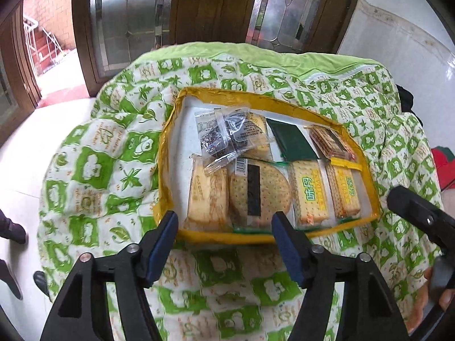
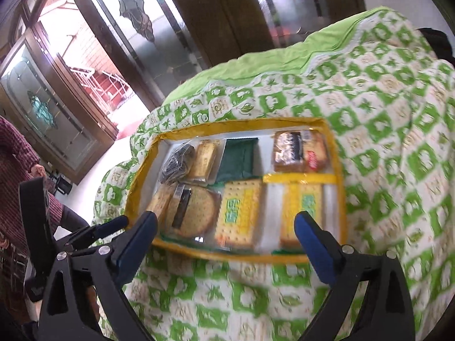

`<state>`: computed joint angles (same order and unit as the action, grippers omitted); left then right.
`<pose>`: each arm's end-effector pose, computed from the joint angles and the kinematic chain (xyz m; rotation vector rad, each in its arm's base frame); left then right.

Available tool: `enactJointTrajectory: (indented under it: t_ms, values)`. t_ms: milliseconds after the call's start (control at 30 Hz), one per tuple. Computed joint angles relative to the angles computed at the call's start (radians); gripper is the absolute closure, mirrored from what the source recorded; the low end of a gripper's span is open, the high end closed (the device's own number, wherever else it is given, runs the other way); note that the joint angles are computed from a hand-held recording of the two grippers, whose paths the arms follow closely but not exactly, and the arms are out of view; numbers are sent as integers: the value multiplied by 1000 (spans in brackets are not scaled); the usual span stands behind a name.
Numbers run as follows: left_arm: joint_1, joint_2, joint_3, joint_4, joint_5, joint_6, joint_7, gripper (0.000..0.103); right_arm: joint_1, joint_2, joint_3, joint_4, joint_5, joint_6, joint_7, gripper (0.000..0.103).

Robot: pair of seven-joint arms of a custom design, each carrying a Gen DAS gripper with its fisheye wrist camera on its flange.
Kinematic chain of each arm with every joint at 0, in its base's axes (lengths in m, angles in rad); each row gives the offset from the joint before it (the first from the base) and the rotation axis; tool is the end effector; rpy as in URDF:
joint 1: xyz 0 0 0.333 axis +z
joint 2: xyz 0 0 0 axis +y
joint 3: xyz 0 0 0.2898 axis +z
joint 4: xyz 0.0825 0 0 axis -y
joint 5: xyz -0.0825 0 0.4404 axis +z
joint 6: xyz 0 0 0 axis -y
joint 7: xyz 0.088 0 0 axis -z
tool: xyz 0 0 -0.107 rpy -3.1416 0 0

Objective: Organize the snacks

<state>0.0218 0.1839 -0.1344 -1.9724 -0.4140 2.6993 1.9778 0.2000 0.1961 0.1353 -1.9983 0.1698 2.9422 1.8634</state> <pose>0.6732 -0.0598 0.3804 -1.7792 2.1402 -0.7963 0.6465 0.2101 0.3925 -1.5941 1.8043 -0.2947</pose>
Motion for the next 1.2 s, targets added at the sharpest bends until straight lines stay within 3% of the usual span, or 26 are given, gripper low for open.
enactJointTrajectory:
  t_ms: [67,133,167,300,367,433,567,733,867,1067,1200]
  values:
    - [0,-39,-4,-46,-15,23,12,23,21,-51,-17,-71,-36,42,47,0]
    - [-6,-72,-2,-88,-17,51,11,10,32,-88,-28,-126,-66,70,76,0]
    - [-10,-94,-1,-117,-14,74,7,8,44,-103,-40,-147,-104,78,111,0]
    - [-26,-179,5,-227,-10,138,9,5,87,-167,-93,-230,-381,102,353,0]
    - [-33,-218,8,-279,3,164,2,5,80,-203,-102,-266,-637,108,579,0]
    - [-40,-248,13,-316,9,179,-2,5,61,-225,-86,-280,-795,97,715,0]
    - [-52,-313,20,-392,13,209,-12,5,26,-285,-46,-323,-966,71,880,0]
    - [17,-378,-34,-480,230,288,-200,4,-45,-366,19,-385,-1166,68,1108,0]
    - [118,-426,-115,-536,450,326,-378,4,-73,-414,53,-430,-1250,59,1209,0]
    - [-26,-471,11,-583,319,320,-242,4,-70,-463,69,-466,-1281,24,1251,0]
    - [-42,-492,22,-593,263,306,-204,4,-76,-497,81,-487,-1299,15,1278,0]
